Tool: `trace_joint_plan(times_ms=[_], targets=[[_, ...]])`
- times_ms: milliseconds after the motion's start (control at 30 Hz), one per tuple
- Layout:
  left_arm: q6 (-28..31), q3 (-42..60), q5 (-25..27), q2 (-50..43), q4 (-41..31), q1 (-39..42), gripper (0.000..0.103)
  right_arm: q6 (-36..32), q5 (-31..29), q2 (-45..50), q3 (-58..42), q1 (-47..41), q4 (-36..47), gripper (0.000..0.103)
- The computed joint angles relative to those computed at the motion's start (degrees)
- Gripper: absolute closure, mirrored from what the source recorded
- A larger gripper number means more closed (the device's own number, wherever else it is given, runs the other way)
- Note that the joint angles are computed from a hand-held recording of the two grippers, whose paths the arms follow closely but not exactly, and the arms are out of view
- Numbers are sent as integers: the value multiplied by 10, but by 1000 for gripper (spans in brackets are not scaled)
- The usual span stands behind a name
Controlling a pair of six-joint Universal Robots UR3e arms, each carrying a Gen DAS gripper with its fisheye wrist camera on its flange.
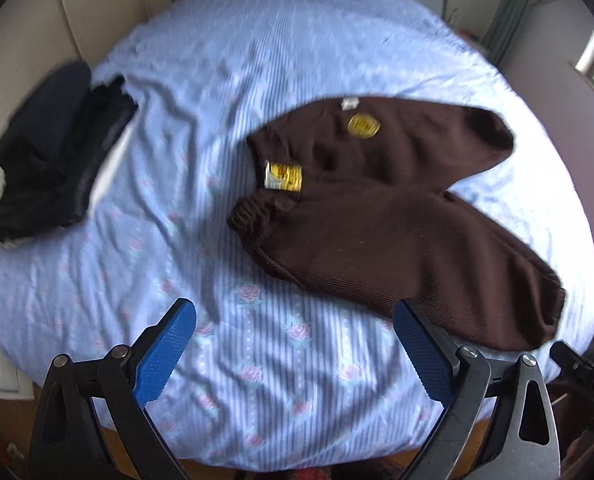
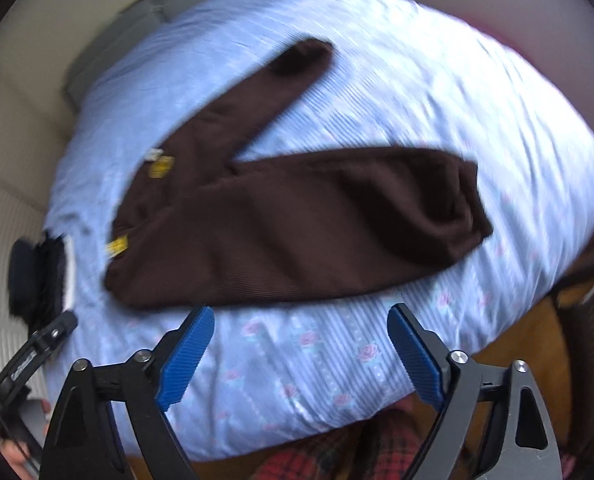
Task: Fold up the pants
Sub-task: 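Lower both grippers and grasp the two brown pant leg cuffs, then lift the cuffs and fold the legs over onto the waistband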
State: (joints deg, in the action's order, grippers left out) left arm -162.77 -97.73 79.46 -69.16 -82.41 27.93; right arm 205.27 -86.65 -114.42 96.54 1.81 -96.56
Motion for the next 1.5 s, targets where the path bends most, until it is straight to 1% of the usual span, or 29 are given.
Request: trace_joint_plan(times_ms=[67,133,200,333,400,467,567,600,633,667,700,733,767,800,833,933,1000,1067,1100,1133,1167,1233,1300,1367,1400,1500], targets=[[-22,-30,10,-35,48,-21,4,8,10,1,62,-26,-42,21],[-39,-55,12,-71,89,-36,5,16,15,5,117,-47,-84,22],[-59,-65,13,-112,117,-48,7,18,27,5,166,-69,-121,24],[-90,-81,-5,-163,158,-43,9,19,49,8,237,-113,-177,25],[-102,-82,-32,-192,162,-30,12,20,57,6,253,-126,-188,26],[-115,-84,-55,-211,168,-20,12,17,63,8,280,-150,-212,26],[-124,-77,-53,-237,191,-40,16,13,66,23,294,-170,-237,26],[-129,-71,-49,-243,195,-48,18,10,64,34,291,-171,-245,26],[-132,-64,-50,-247,193,-51,25,8,59,47,285,-173,-257,28],[-132,-57,-53,-249,189,-52,30,5,57,58,279,-175,-264,37],[-131,-50,-54,-248,183,-54,42,1,57,64,273,-179,-265,42],[-127,-40,-59,-249,174,-55,56,-4,58,73,260,-186,-261,55],[-121,-30,-67,-253,167,-55,64,-9,59,79,247,-191,-254,70],[-111,-18,-80,-245,141,-53,75,-16,61,85,228,-196,-240,77],[-105,-8,-84,-235,124,-52,77,-31,72,81,205,-207,-218,83],[-89,24,-94,-200,78,-47,80,-62,105,57,135,-230,-154,87],[-76,51,-102,-174,30,-36,80,-76,112,33,82,-237,-97,89],[-55,76,-92,-154,-16,-32,80,-98,128,27,4,-247,-22,89],[-49,88,-97,-147,-45,-27,80,-108,135,8,-10,-252,9,90],[-53,113,-95,-165,-60,-32,80,-116,135,9,-43,-251,43,90],[-51,122,-92,-162,-79,-30,80,-121,129,15,-80,-246,85,90],[-39,126,-76,-151,-112,-23,80,-148,140,2,-113,-266,152,90],[-34,134,-62,-143,-148,-17,80,-156,139,2,-160,-268,223,90],[-56,156,-52,-157,-164,-37,80,-154,130,36,-211,-251,245,90],[-58,170,-47,-161,-185,-36,80,-158,129,48,-233,-248,259,90],[-80,215,-43,-181,-222,-45,80,-186,136,68,-295,-262,303,90]])
